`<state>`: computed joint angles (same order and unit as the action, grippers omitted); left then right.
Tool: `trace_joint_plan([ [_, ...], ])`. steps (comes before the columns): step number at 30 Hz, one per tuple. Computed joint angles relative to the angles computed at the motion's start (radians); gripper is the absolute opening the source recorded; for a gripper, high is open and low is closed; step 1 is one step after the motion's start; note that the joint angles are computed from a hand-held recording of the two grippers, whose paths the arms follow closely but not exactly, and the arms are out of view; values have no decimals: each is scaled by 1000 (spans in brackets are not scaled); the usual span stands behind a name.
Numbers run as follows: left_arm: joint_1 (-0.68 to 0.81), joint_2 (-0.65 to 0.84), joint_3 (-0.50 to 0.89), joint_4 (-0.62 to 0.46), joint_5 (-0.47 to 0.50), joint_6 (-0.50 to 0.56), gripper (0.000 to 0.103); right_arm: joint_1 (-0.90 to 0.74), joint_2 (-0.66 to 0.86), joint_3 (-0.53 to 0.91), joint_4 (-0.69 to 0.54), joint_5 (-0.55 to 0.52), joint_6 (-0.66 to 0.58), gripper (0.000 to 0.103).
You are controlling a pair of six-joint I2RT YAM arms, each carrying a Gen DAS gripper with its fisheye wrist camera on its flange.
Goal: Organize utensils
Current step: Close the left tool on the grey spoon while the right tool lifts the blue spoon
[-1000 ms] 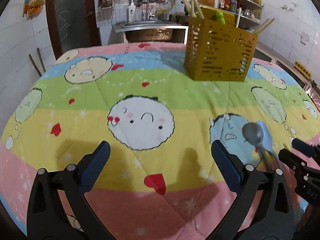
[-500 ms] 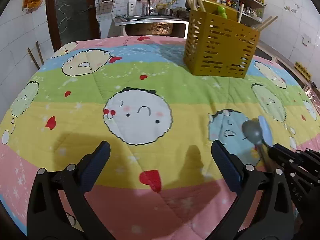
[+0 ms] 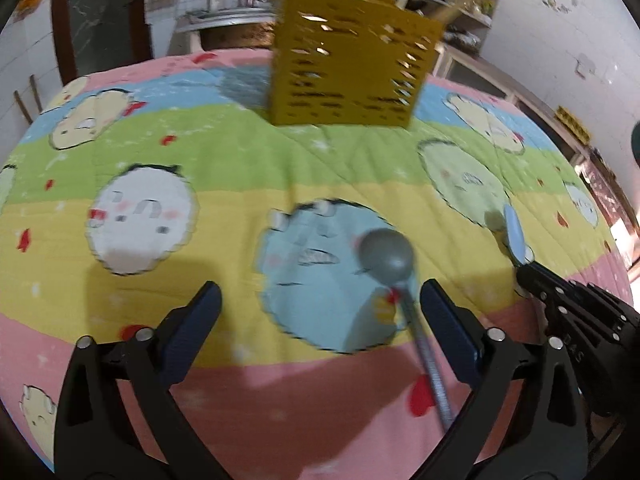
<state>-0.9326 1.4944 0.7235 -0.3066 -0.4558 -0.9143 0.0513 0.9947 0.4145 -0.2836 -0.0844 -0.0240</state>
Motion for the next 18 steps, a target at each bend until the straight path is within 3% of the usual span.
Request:
trace_joint_plan([
  [10,-7,129,123,-60,21,-14,58,-23,25,-9,30,-25,3,8],
  [16,48,135,139,-47,58,58,31,0,48,6,24,0,22,8],
  [18,73,134,140,-35,85,97,29,5,56,15,15,4,31,8],
])
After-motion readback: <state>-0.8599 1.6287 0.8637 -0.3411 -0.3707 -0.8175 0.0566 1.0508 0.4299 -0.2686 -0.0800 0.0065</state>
